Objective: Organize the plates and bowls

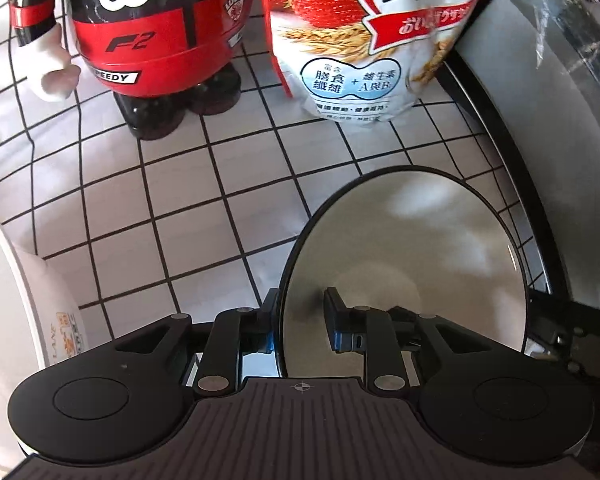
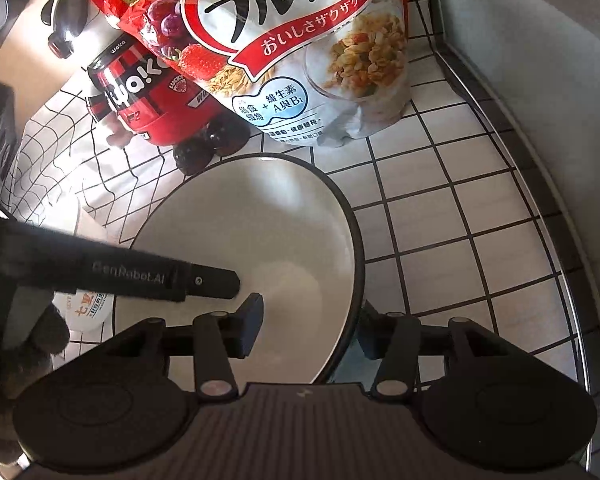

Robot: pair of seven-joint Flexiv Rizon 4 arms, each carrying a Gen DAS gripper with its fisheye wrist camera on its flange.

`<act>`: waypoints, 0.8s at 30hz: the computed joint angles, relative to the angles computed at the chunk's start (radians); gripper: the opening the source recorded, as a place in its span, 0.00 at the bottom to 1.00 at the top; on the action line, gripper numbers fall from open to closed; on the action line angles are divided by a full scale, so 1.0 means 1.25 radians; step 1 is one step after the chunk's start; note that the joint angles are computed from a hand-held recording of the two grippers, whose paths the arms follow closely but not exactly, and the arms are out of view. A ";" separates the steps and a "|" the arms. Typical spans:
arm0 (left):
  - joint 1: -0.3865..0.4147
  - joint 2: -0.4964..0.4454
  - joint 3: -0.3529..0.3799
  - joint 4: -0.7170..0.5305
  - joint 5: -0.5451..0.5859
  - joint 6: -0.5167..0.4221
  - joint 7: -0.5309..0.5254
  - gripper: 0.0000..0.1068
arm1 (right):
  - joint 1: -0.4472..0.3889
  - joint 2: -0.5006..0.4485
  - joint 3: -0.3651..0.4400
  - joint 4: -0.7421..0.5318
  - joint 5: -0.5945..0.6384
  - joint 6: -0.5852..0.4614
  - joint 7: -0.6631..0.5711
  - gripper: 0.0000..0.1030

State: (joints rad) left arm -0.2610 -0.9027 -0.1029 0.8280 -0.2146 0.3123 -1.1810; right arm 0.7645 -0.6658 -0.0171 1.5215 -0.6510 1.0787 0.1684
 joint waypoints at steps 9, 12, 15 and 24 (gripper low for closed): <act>0.021 0.098 -0.002 0.144 -0.001 0.123 0.020 0.22 | 0.013 -0.013 0.001 -0.052 0.017 -0.022 -0.012 0.48; 0.033 0.124 -0.005 0.170 -0.010 0.150 0.035 0.22 | 0.022 -0.013 -0.002 -0.078 0.007 -0.047 -0.012 0.48; 0.043 0.141 -0.008 0.182 -0.026 0.163 0.036 0.22 | 0.030 -0.011 -0.005 -0.101 -0.006 -0.070 -0.014 0.48; 0.087 0.247 -0.012 0.290 -0.071 0.206 0.057 0.22 | 0.060 -0.008 -0.001 -0.173 -0.041 -0.122 -0.035 0.48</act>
